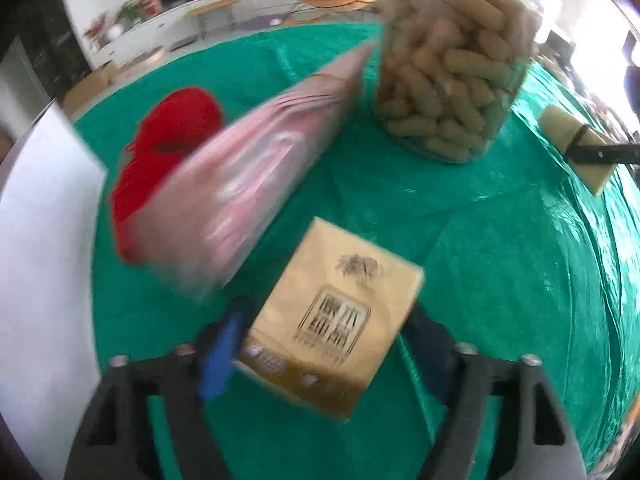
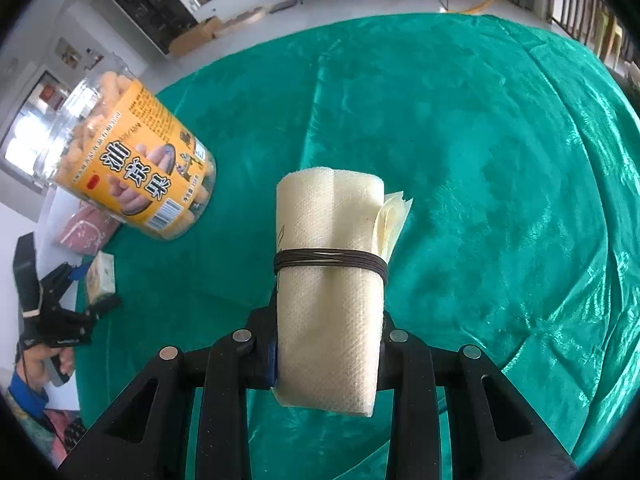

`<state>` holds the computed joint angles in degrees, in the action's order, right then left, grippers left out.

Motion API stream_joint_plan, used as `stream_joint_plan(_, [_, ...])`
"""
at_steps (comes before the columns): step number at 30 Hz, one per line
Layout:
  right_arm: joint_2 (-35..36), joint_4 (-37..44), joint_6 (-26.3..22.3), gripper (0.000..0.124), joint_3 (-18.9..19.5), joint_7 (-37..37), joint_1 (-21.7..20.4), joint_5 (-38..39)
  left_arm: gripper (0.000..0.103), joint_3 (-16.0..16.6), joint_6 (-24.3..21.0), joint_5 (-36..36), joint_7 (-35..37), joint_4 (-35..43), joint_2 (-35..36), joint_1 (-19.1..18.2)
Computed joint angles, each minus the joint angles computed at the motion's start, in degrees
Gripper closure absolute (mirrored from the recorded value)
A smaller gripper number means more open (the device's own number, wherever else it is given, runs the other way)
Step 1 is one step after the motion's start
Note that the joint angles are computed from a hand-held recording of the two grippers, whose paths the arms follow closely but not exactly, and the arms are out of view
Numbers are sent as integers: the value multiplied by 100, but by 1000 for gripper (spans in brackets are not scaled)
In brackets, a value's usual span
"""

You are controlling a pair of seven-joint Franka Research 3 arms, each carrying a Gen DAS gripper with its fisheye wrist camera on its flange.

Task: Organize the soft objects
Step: 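Close the left tool on the tan tissue pack, then carry the tissue pack over the box and open left tool while right releases rolled bag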

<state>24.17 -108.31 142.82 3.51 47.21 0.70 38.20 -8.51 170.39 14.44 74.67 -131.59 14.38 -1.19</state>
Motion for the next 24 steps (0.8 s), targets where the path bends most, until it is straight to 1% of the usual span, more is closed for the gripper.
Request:
stream_joint_plan(1, [25, 61, -26, 92, -6, 45, 27, -46, 39, 26, 40, -30, -96, -78, -58, -19])
stream_joint_plan(2, [40, 126, -48, 92, -10, 100, 55, -91, 43, 252, 56, 178, -488, -132, -112, -203])
stream_joint_plan(3, [59, 229, -105, 92, -9, 186, 81, -128, 44, 522, 60, 527, -1072, -221, -199, -404])
stream_joint_plan(4, [82, 335, -167, 93, 9, 258, 90, -120, 45, 592, 150, 514, -1254, -335, -277, -434])
stream_joint_plan(5, [73, 436, -201, 93, 32, 338, 97, -79, 45, 509, 283, 402, -1416, -502, -412, -317])
stream_joint_plan(6, [56, 491, -226, 93, 45, 375, 96, -52, 45, 502, 426, 354, -1638, -690, -594, -272])
stream_joint_plan(7, [14, 581, -263, 93, 70, 414, 101, -12, 45, 404, 524, 196, -1681, -831, -745, -157])
stream_joint_plan(8, [-50, 666, -275, 93, 93, 420, 117, 10, 45, 183, 639, -248, -1525, -1055, -1007, 39])
stream_joint_plan(9, [-93, 722, -289, 93, 98, 422, 138, 8, 45, 36, 713, -688, -1283, -1266, -1277, 130])
stream_joint_plan(10, [-170, 822, -314, 93, 107, 422, 175, -21, 45, 13, 726, -1020, -1052, -1364, -1472, 118])
stream_joint_plan(11, [-230, 903, -337, 93, 107, 432, 214, -56, 45, 53, 689, -949, -1128, -1381, -1650, 97])
stream_joint_plan(12, [-295, 1005, -369, 93, 106, 461, 267, -111, 45, 39, 640, -526, -1476, -1446, -1904, 198])
stream_joint_plan(13, [-342, 1093, -406, 93, 102, 494, 322, -173, 45, 5, 540, -247, -1717, -1361, -2001, 276])
stream_joint_plan(15, [-434, 1214, -426, 93, 96, 604, 480, -353, 45, 191, 449, -255, -1673, -1428, -2341, 219])
stream_joint_plan(17, [-555, 1220, -420, 93, 119, 686, 643, -499, 45, 288, 310, -205, -1702, -1284, -2437, 266])
stream_joint_plan(18, [-621, 1213, -451, 93, 169, 696, 722, -504, 45, 386, 279, -254, -1677, -1357, -2599, 274])
stream_joint_plan(20, [-750, 1093, -423, 93, 262, 627, 856, -430, 45, 682, 229, -475, -1488, -1597, -2956, 235])
stream_joint_plan(22, [-801, 1029, -396, 93, 352, 586, 1030, -364, 45, 714, 265, -467, -1536, -1831, -3186, 402])
stream_joint_plan(23, [-834, 961, -342, 93, 398, 573, 1131, -340, 45, 790, 196, -462, -1516, -1967, -3395, 493])
stream_joint_plan(24, [-872, 921, -356, 93, 463, 482, 1216, -289, 45, 824, 123, -407, -1538, -2141, -3631, 667])
